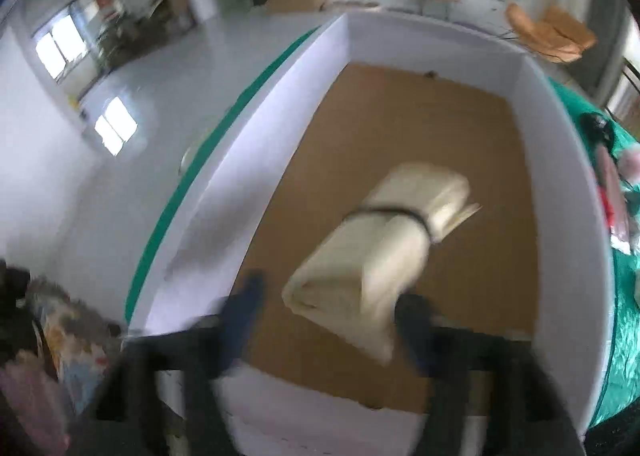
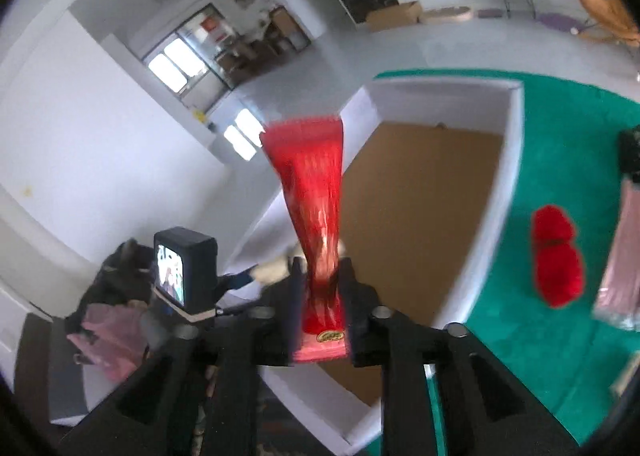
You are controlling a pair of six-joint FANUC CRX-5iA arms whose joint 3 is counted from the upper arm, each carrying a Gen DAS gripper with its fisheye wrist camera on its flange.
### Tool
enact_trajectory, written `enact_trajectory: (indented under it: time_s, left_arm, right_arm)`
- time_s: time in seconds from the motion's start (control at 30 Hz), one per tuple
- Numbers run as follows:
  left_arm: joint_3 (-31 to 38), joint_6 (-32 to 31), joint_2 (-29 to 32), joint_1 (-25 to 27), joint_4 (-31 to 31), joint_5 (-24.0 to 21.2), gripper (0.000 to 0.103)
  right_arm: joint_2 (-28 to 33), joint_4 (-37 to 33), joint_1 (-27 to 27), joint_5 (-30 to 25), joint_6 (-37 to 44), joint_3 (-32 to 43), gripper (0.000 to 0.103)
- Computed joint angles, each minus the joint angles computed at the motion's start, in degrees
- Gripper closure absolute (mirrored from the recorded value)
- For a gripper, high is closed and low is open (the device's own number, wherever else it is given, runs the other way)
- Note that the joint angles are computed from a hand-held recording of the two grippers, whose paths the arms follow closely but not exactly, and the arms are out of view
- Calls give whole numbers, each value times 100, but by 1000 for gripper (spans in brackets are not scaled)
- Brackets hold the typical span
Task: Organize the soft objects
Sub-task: 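Carry the beige bundle into the white box with left gripper while right gripper drops red tube there, then move the left gripper to the red yarn ball and close on it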
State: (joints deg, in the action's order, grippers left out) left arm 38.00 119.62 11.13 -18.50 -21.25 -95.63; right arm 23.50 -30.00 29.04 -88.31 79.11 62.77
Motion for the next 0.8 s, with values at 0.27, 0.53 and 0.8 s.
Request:
enact_trajectory:
  time_s: [0.27, 0.53, 0.8]
  left_arm:
    - [-637, 851, -558, -39, 85, 869, 5]
    - [-24, 851, -196, -888, -183, 1475, 5]
    - [1291, 34, 925, -1575, 590, 1895, 5]
  right_arm:
    - [-959, 1482, 416, 1324, 314, -1963, 22]
    - [-2434, 3496, 13, 3113, -406, -4808, 22]
    - [-3618, 5138, -481, 3519, -1745, -7121, 22]
